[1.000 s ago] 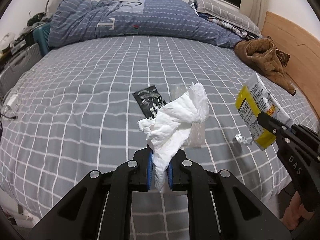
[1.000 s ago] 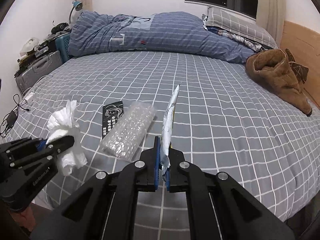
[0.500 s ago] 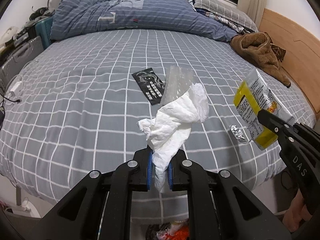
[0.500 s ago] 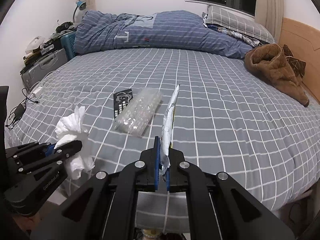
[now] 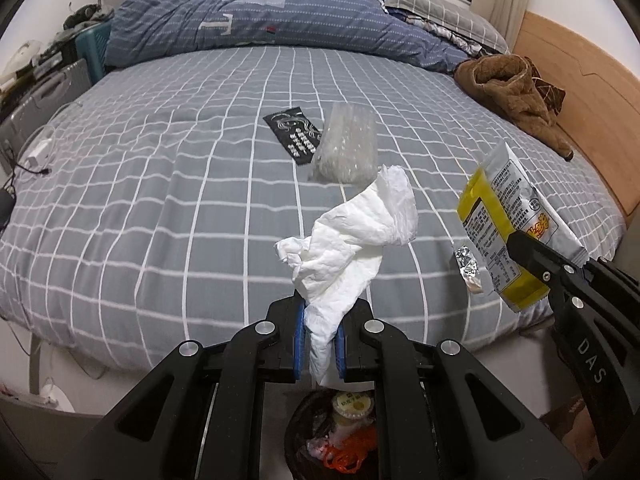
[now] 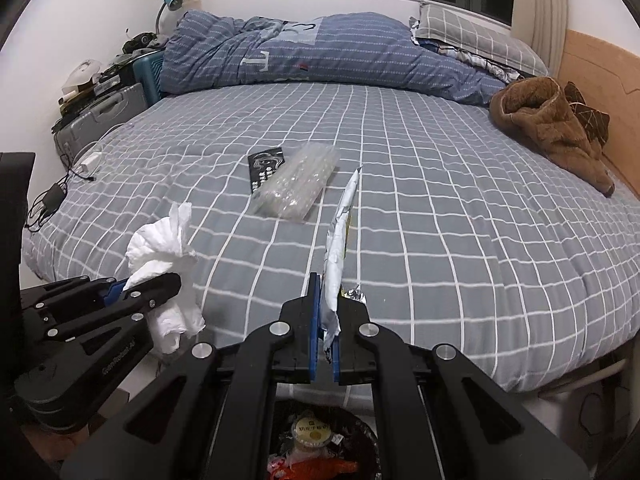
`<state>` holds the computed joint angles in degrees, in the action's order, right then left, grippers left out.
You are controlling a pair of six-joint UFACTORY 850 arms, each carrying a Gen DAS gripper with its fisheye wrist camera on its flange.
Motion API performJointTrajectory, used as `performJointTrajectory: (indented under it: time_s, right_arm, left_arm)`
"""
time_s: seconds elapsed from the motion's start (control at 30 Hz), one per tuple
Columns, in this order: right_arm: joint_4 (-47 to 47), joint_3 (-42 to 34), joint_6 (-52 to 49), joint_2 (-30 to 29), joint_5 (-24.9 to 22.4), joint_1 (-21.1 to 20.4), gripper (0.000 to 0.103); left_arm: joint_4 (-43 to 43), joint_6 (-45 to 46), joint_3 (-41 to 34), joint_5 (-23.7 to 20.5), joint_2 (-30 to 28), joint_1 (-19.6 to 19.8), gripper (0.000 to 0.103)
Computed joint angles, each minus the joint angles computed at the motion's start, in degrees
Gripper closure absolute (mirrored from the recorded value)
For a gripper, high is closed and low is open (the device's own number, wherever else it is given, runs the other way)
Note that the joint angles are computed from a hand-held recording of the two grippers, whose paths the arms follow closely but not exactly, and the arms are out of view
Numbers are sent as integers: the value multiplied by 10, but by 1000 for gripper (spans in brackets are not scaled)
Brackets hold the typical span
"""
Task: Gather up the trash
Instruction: 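Carry the tissue and yellow wrapper off the bed down over the black bin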
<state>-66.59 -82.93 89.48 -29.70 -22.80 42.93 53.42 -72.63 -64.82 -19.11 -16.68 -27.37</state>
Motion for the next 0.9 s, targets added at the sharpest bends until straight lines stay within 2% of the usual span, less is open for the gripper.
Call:
performJointTrajectory:
  time_s: [0.53,0.63,0.9]
  right_arm:
    - [10,82,25,47,-6,35,99]
    - [59,99,-3,61,7,37,99]
    - [96,127,-31,89,-8,53,99]
  left_arm:
    - [9,-30,84,-17,54,-37,92]
    - [-1,-30,100,-27,67,-46,92]
    - [-41,1,122,-41,100,-62,92]
